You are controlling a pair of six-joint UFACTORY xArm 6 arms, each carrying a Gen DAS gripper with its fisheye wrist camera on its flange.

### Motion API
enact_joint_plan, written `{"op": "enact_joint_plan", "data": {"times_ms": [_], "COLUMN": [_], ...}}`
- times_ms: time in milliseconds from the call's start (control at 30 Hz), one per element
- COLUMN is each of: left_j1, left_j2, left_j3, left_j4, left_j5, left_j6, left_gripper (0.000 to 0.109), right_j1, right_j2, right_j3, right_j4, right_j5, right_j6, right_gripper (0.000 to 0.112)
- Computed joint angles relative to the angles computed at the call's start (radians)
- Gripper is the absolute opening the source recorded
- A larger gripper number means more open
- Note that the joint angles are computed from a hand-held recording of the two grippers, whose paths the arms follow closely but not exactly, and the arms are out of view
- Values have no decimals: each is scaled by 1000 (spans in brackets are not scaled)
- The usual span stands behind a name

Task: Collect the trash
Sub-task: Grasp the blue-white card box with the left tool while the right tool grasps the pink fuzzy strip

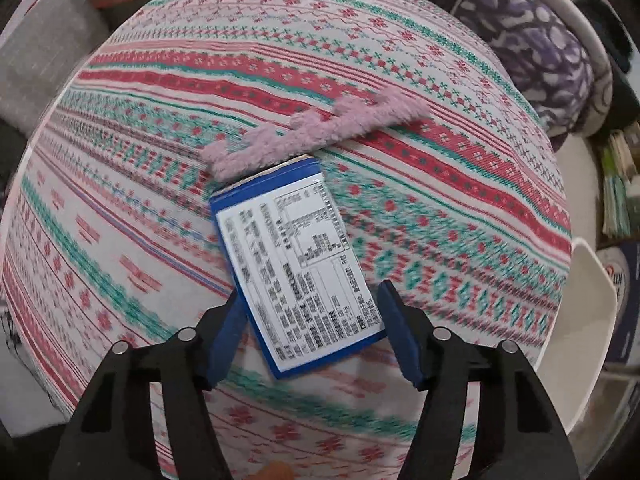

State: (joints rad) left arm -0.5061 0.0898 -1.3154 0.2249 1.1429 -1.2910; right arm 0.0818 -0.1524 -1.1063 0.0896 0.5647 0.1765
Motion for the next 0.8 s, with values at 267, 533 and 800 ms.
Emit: {"op": "enact_joint_plan", "data": {"times_ms": [267, 533, 800], "left_j1": [27, 162, 238], "left_j2": [-289, -525, -645], "left_j3": [247, 375, 416], "left_j4": [120, 288, 274], "left_j5": [-13, -8, -38], "left_j6": [44, 42, 44], "left_gripper": [59, 59, 59], "right_j1": [103, 275, 438], "right_j2": [61, 185, 430], "right_j3": [-38, -97, -324], "right_j4": [70, 23, -8], "right_j5": [80, 115, 134], "right_j6": [-30, 80, 453], "right_gripper": [96, 96, 95]}}
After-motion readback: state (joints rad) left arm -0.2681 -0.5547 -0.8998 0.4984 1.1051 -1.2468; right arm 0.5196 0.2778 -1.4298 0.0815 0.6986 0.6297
